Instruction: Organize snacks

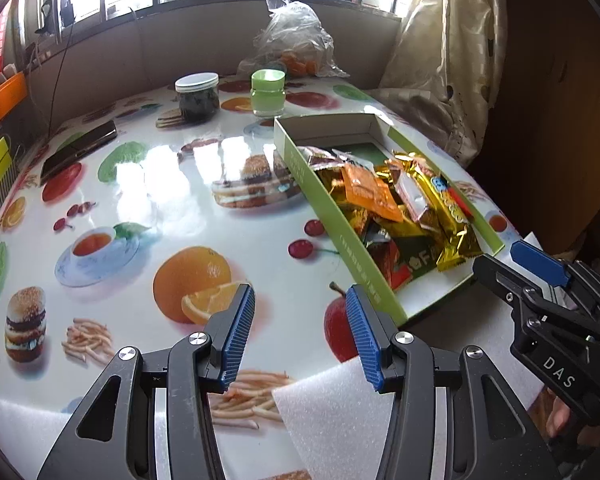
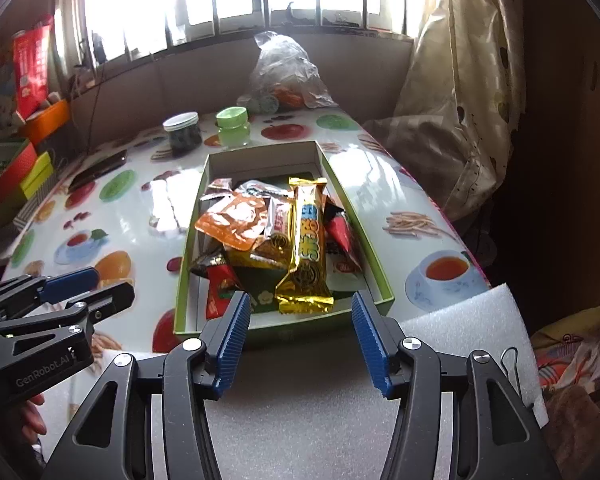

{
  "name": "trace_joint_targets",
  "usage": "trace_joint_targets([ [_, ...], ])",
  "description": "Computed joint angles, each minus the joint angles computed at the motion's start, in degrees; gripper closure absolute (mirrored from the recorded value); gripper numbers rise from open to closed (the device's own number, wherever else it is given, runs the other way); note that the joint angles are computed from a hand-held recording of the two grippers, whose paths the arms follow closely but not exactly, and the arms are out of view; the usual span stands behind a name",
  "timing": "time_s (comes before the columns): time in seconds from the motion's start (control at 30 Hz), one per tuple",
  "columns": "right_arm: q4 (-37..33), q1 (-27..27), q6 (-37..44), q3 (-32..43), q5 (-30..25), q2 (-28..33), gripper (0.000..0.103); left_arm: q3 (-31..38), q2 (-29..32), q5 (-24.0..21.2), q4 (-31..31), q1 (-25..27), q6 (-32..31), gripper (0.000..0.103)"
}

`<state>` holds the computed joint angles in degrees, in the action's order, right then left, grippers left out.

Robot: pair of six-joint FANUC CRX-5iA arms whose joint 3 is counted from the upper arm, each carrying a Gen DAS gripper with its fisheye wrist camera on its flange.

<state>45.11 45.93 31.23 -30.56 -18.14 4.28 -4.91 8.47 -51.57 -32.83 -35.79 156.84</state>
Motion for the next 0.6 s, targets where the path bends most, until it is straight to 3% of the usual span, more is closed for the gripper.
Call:
trace_joint_targets([
  [0.3, 6.5, 1.1, -6.2, -3.9, -3.4, -0.9, 0.049, -1.3, 1.8, 0.2, 2.7, -1.6, -0.1, 0.054],
  [0.6, 1.2, 2.8, -3.0, -2.6, -6.6, 1.1, 0.049, -2.2, 1.7, 1.3, 2.4, -2.1, 0.9, 0.053],
])
